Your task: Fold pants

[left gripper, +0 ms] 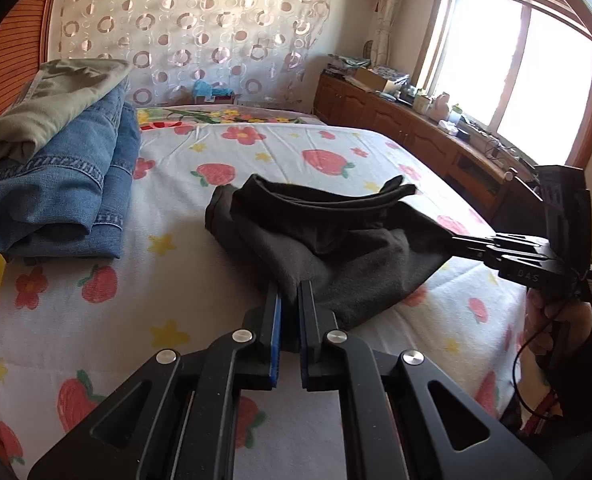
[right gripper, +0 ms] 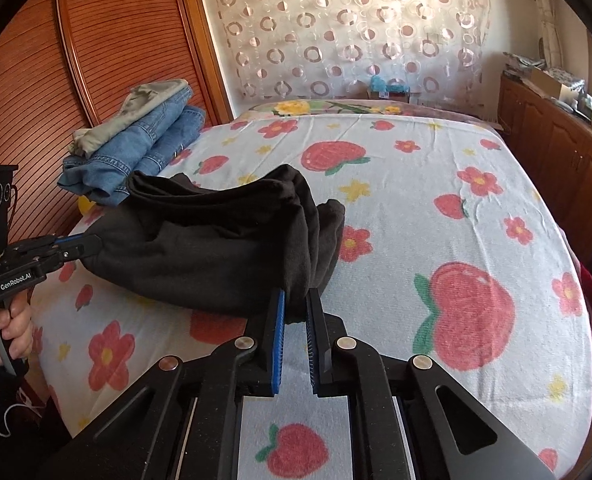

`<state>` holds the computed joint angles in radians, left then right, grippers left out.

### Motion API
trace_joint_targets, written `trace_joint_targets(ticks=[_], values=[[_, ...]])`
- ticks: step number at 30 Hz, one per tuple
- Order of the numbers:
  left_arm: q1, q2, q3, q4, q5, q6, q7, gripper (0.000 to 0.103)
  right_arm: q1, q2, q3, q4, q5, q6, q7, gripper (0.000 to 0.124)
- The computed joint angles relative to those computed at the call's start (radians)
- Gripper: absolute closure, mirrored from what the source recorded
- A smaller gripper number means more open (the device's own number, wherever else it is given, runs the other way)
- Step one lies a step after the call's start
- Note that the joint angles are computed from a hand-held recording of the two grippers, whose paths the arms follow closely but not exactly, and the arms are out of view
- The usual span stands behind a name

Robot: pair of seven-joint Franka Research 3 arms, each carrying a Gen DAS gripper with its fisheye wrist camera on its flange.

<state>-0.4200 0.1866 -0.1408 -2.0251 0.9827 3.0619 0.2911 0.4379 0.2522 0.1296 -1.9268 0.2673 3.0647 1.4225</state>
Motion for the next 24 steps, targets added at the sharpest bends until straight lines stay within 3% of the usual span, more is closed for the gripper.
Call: trace_joint_targets(ticks=[6, 15, 18, 20, 22, 24], values=[[0.005, -0.040, -0.036, -0.049, -0.045, 0.010, 0.060, 0.095, -0.034, -0.062, 0.041, -0.080, 0.064, 0.015, -0.049, 0.114], [-0.004, -0.035, -0.055, -0.055, -0.098, -0.029, 0.112, 0.095, -0.007, -0.125, 0.016, -0.162, 0.053, 0.001, -0.037, 0.114], [-0.013, -0.037, -0.044, -0.052, -0.081, -0.041, 0.084, 0.087, -0.010, -0.131, 0.019, -0.165, 0.057, 0.008, -0.041, 0.114], [-0.020, -0.037, -0.034, -0.044, -0.039, -0.057, 0.042, 0.074, -0.014, -0.135, 0.025, -0.166, 0.069, 0.014, -0.052, 0.114], [-0.019, -0.039, -0.029, -0.041, 0.000, -0.060, 0.001, 0.053, -0.013, -0.137, 0.024, -0.165, 0.068, 0.014, -0.052, 0.111], [-0.007, -0.034, -0.039, -0.035, -0.010, -0.066, 0.012, 0.048, 0.012, -0.142, -0.008, -0.174, 0.006, 0.023, 0.006, 0.108]])
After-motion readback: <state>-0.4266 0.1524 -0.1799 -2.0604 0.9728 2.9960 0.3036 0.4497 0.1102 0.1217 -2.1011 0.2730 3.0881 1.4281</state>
